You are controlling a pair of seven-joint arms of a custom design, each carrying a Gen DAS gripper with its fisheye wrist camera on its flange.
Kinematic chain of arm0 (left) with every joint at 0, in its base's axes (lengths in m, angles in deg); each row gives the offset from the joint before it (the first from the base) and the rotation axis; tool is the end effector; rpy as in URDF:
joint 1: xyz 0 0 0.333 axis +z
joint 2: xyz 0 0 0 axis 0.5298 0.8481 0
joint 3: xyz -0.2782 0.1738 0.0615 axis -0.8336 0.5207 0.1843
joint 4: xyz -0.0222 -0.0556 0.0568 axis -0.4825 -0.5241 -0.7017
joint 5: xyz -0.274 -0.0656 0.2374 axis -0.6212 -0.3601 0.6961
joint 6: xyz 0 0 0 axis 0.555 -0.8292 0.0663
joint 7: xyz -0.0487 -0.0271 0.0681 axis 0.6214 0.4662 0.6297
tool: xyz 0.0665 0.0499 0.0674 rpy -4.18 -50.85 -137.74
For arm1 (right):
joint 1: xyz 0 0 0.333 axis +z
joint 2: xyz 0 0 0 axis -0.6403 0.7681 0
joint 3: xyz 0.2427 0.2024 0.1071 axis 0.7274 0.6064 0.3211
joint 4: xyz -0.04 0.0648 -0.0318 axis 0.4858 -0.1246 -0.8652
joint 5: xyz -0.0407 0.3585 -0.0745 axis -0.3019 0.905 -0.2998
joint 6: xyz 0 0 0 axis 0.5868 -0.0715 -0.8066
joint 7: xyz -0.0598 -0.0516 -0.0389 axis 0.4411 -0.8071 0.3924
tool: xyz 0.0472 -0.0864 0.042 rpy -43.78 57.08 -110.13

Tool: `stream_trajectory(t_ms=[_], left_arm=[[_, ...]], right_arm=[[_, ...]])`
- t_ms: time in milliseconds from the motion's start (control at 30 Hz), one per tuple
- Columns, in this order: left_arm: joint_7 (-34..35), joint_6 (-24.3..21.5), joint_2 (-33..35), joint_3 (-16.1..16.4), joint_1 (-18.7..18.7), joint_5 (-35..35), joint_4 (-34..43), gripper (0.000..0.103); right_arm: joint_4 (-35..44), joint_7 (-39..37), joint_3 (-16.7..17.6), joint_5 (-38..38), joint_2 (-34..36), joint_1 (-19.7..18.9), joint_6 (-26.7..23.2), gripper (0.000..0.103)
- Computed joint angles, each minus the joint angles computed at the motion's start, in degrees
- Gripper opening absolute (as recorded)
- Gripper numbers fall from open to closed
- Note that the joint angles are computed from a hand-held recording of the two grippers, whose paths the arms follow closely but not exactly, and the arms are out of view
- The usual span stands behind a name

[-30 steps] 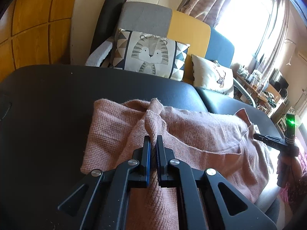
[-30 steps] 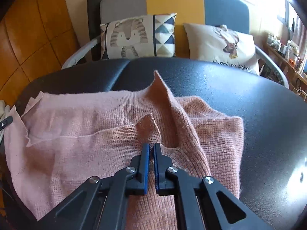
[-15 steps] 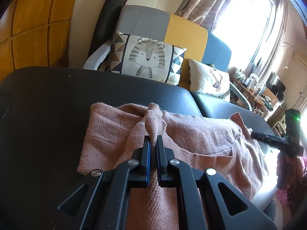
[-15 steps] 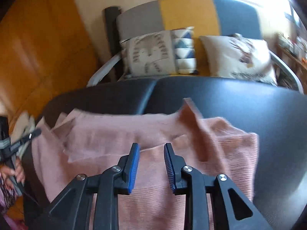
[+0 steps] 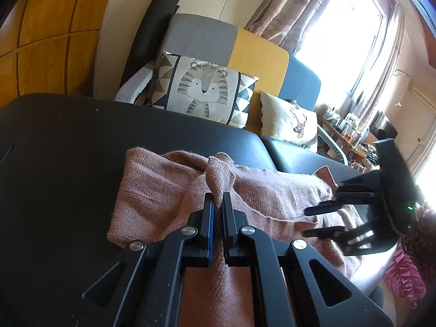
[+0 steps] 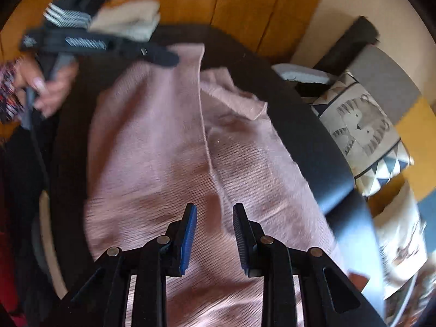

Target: Fold clothes

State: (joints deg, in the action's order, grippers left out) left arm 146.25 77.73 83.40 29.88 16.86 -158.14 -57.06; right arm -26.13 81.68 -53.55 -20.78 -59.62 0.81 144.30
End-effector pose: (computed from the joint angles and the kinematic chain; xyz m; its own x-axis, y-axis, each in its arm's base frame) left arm 0.5103 -0.2463 0.4679 -0.5923 -0.7296 0.3420 -0.6537 0.1869 -0.7333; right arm 0.3917 0.4905 0.5020 0.5838 -0.7831 0.2143 -0.6669 -0.6130 -0.4236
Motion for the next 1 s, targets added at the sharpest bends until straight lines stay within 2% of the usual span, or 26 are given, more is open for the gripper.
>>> stream_trajectory(t_ms=[133,233,267,333,367,400,500,567,633,700,767,800,867,1000], left_arm=[[1.51,-1.01,-0.27,0.31,0.43,-2.09,0.13,0.005],[1.97,-1.36,-0.05,0.53,0.67,-3.17,0.53,0.005],[1.72,-1.57,0.07,0.58,0.74,-3.17,0.71,0.005],[1.16,-2.00,0.30,0.66,0.90,-3.12,1.07,0.005],[0.87,-2.21,0.42,0.68,0.99,-3.10,1.25,0.005],[0.80,-2.35,0.54,0.69,1.08,-3.12,1.46,0.005],[1.41,-1.73,0.74,0.48,1.05,-3.29,2.41,0.005],[1.83,-1.52,0.92,0.35,1.03,-3.48,3.32,0.005],[3.13,-1.35,0.94,0.20,1.08,-4.66,4.17,0.005],[3.48,-1.61,0.89,0.18,1.02,-4.05,4.47,0.005],[3.25,-1.86,0.90,0.18,0.91,-2.53,4.61,0.005],[2.97,-1.86,0.92,0.16,0.82,-1.45,4.45,0.005],[1.99,-1.59,0.98,0.09,0.56,1.44,3.64,0.005],[-4.26,-4.04,2.41,0.31,0.30,11.38,2.51,0.005]], right_arm=[[2.30,-7.39,0.85,8.38,1.89,-2.17,-2.77,0.027],[2.41,-9.42,0.85,10.52,2.04,-2.05,-5.91,0.027],[1.65,-7.68,0.44,9.30,1.51,-1.51,-5.95,0.026],[-0.37,-2.36,-0.29,6.44,0.03,-0.63,-5.07,0.011],[-1.34,2.92,-0.84,3.80,-0.89,0.12,-4.91,0.010],[-1.76,7.62,-1.13,1.32,-1.48,0.71,-5.56,0.004],[-2.33,16.21,-0.78,-4.17,-2.95,1.63,-7.91,0.001],[-1.09,20.62,-0.36,-7.43,-3.07,2.30,-11.64,0.000],[-1.80,21.37,0.03,-6.93,-4.01,1.43,-9.16,0.000],[-4.25,19.17,0.42,-2.41,-5.52,-0.36,-3.28,0.002],[-6.52,14.33,0.63,4.53,-6.60,-2.46,2.63,0.018],[-6.64,12.97,0.56,4.36,-6.34,-2.85,4.15,0.024],[-4.91,10.41,0.50,4.76,-4.84,-3.25,2.62,0.024],[-4.29,12.23,0.39,4.83,-3.41,-2.78,2.00,0.024]])
